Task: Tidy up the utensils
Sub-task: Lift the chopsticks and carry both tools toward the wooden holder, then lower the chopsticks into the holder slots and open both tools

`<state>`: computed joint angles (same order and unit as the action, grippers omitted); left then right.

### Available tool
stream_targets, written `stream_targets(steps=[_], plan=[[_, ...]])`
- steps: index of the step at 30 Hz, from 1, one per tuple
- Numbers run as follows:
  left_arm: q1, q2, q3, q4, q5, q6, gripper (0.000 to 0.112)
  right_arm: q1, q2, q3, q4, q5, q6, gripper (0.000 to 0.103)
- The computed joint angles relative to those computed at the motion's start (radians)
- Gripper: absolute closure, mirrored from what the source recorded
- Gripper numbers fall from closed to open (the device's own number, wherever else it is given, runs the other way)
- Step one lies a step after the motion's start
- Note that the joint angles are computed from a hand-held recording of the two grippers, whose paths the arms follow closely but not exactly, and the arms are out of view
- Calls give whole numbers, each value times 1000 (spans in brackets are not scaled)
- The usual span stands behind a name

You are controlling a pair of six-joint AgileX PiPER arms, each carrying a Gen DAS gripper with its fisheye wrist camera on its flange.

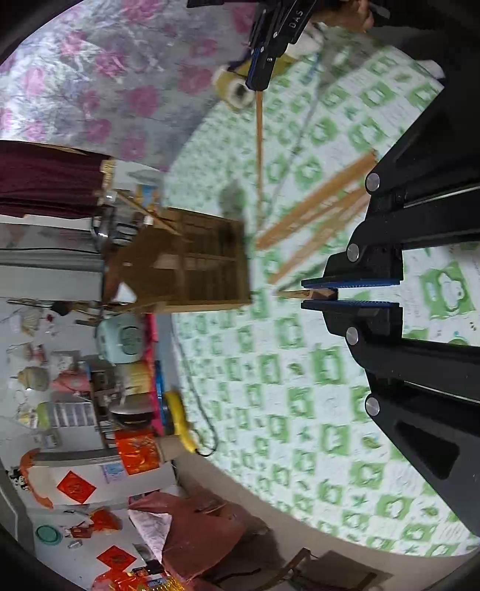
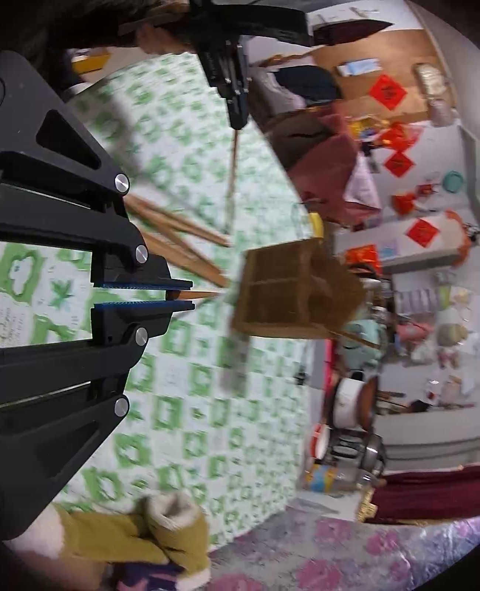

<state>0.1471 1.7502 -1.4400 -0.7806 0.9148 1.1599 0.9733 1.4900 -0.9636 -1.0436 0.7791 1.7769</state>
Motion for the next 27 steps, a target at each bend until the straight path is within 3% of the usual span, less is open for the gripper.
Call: stream_targets(steps=[5, 12, 18, 24, 27], plan=[[-15, 15, -109, 1, 40, -66, 106, -32, -31, -48, -35, 26, -25, 97], [-64, 113, -310, 50, 98, -212, 106, -127, 6, -137, -8, -31, -116, 97], [-87, 179, -524, 40, 167, -319, 106, -183, 16, -247, -11, -32, -192, 97], [-110, 271, -820, 14, 248, -450, 106, -237, 36, -358, -55, -55, -216, 97], [-133, 361, -1032, 29, 278, -552, 106, -258, 68, -431, -151, -41, -153, 97]])
